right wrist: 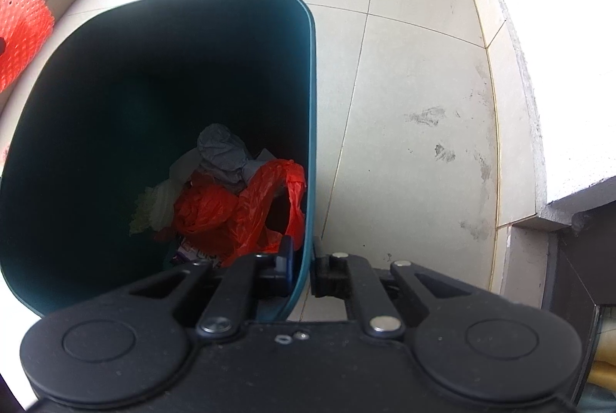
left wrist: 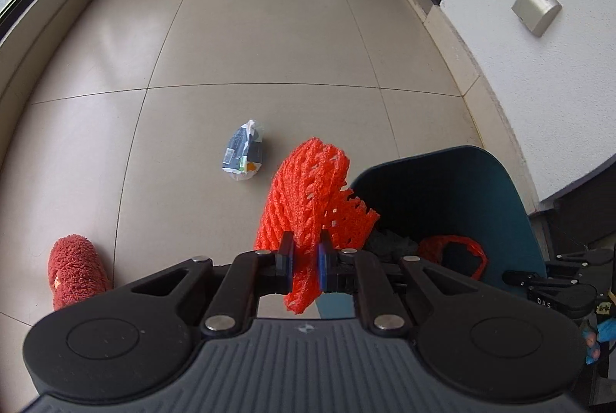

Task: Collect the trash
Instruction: 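Carry the foam net with the left gripper into the bin and open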

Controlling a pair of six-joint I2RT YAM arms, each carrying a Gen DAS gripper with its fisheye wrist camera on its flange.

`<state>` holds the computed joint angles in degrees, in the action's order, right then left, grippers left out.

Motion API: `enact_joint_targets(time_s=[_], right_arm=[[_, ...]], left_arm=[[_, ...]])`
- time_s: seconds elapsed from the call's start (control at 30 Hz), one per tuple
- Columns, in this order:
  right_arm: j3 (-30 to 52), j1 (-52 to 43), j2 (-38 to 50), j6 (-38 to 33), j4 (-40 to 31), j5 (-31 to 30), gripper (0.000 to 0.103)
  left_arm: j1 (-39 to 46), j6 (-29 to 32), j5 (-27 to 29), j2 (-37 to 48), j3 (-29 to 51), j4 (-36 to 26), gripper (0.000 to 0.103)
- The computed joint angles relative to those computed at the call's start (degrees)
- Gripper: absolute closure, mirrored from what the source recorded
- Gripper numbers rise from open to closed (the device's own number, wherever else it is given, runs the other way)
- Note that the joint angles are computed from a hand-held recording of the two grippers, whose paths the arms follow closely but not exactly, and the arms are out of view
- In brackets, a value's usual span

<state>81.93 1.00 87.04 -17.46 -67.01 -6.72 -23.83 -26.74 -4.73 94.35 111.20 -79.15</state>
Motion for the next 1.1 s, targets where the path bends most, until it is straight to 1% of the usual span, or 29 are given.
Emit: enact_joint_targets(time_s=[0.07,0.17,0.37,0.47,0.5,0.6,0.7,0.8,0.83,0.9,0.93,0.97,1.0,1.03,1.1], right_arm=[[-0.21,-0.27,-0.64,-0.53,-0.03,-0.35,0.095],[-0.53,-0.63,-1.19,-0.65,0.09,-1.11,0.094],[-0.51,-1.77,-1.67,-1.94,0.06,-2.69,0.093],[-1.17,-1.94,-2.06,-2.48,0.51,-3.24,0.092],[-1.20,-2.27,-2.16,-2.76,0.40,-3.54,0.092],[-1.26,-2.61,-2.23,-3.07,0.38,-4.03,0.091],[-1.39,-3.04,-2.41,-3.33,0.15,-4.70,0.090],[-1.55,-3.25,-2.36,-3.11,-0.09,-5.30,0.088],[-1.52,-3.34,-2.34,-3.04,-0.20,-5.45,0.088],[-1.21,-3.60,-2.09,-2.86,-0.66,-5.98,0.086],[-1.02,-3.71,-2.04,-2.67,-0.94,-6.21,0.086],[-0.70,-3.79,-1.98,-2.46,-1.32,-6.35,0.085],[-0.28,-3.91,-1.98,-2.26,-1.86,-6.58,0.084],[0.00,-4.01,-2.12,-2.20,-2.24,-6.77,0.084],[0.68,-4.13,-2.96,-2.39,-3.16,-6.88,0.082]], left_arm=[[-4.94,-1.63,-1.83,0.92,1.98,-1.24,0.092],[-10.34,-3.39,-3.08,3.70,4.08,-1.74,0.092],[-17.17,-5.98,-4.33,12.03,7.28,-1.43,0.092],[-17.86,-6.08,-4.05,16.44,7.71,-0.63,0.092],[-17.81,-5.76,-3.90,17.06,6.55,-0.04,0.092],[-16.92,-5.62,-2.17,20.90,6.68,-0.20,0.092],[-16.62,-5.14,-1.66,24.79,8.15,-2.35,0.092],[-15.94,-4.86,0.71,25.20,6.79,-1.87,0.090],[-15.78,-4.79,1.30,24.95,6.28,-1.52,0.087],[-15.21,-4.50,3.15,24.64,5.82,-0.95,0.076],[-14.97,-4.60,4.05,24.10,5.10,-0.09,0.064],[-14.95,-5.01,4.38,23.33,4.32,0.71,0.046],[-15.06,-5.35,3.98,22.30,3.34,1.53,0.039],[-15.32,-5.60,3.34,21.11,2.33,2.31,0.034],[-16.07,-5.99,2.75,19.16,1.13,3.49,0.034]])
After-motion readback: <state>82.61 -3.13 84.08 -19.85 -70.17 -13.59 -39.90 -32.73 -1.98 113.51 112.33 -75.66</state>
